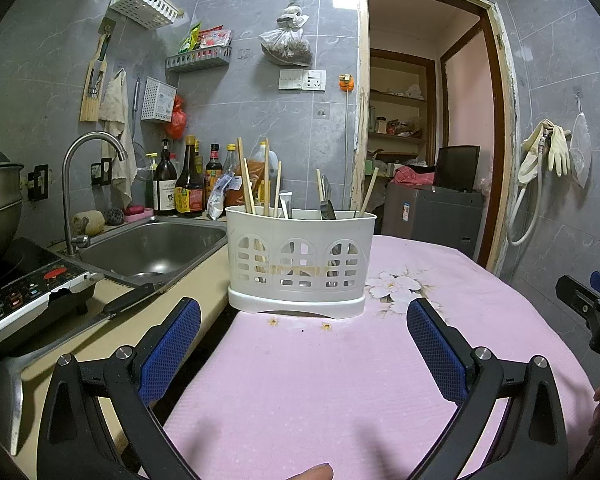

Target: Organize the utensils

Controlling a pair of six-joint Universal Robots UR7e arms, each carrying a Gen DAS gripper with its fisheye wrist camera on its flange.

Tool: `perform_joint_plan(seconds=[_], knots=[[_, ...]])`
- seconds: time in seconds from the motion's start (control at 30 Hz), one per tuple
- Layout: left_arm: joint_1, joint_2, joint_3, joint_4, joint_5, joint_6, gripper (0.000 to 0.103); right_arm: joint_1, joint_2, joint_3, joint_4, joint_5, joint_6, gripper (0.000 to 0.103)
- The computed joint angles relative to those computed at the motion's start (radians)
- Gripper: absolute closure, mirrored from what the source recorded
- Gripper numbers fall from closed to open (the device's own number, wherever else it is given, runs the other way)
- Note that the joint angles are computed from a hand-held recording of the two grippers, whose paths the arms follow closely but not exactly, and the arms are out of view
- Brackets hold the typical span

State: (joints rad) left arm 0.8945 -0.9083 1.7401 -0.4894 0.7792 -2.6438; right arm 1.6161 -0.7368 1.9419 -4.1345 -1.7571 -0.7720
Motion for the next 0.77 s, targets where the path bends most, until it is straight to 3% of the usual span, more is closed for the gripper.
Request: perform_joint_plan(seconds=[0.77], knots=[[-0.003,-0.003,0.015,-0.038,-0.008,-0.006,0.002,-0.006,-0.003,0.004,0.002,-0.001,0.005,0.000]])
